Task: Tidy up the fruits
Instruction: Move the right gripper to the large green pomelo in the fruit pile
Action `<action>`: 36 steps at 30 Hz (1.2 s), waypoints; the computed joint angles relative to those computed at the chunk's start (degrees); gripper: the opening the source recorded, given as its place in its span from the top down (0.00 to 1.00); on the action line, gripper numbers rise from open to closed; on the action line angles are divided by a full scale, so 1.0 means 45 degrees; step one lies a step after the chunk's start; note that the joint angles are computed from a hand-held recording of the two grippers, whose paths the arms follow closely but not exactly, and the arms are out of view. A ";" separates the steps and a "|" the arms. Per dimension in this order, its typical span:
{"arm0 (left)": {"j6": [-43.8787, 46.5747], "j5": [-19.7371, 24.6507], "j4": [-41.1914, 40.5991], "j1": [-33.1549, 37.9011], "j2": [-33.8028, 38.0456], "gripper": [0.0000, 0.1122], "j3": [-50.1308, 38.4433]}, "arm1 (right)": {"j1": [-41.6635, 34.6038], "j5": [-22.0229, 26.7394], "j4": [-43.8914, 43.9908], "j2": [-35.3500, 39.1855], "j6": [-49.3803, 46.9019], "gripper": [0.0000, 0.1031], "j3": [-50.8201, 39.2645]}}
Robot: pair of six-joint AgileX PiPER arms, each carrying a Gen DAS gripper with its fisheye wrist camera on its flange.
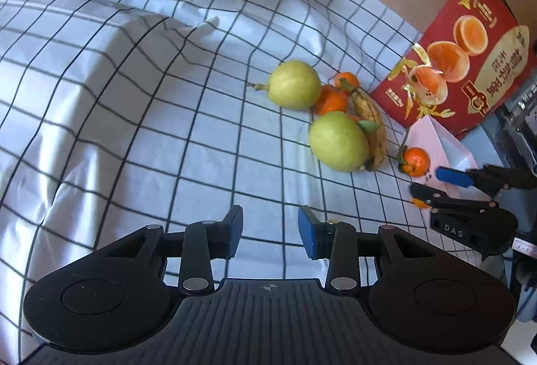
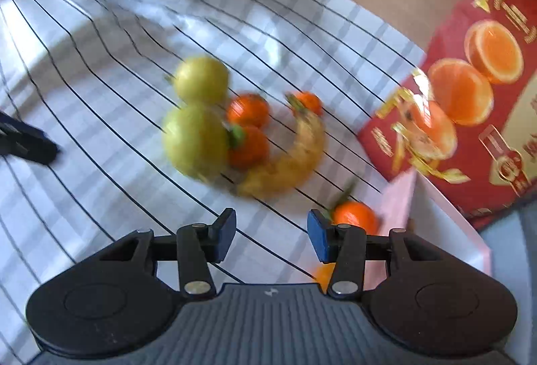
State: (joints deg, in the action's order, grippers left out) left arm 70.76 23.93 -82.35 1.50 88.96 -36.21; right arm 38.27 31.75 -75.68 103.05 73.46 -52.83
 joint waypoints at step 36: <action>0.0031 -0.0654 -0.0475 0.1242 -0.0125 0.64 0.0331 | 0.1320 -0.0253 -0.1844 0.3184 0.1500 0.46 -0.2965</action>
State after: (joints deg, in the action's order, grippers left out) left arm 70.90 20.99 -84.49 7.09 88.40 -34.72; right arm 44.21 30.62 -83.98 117.37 80.21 -66.17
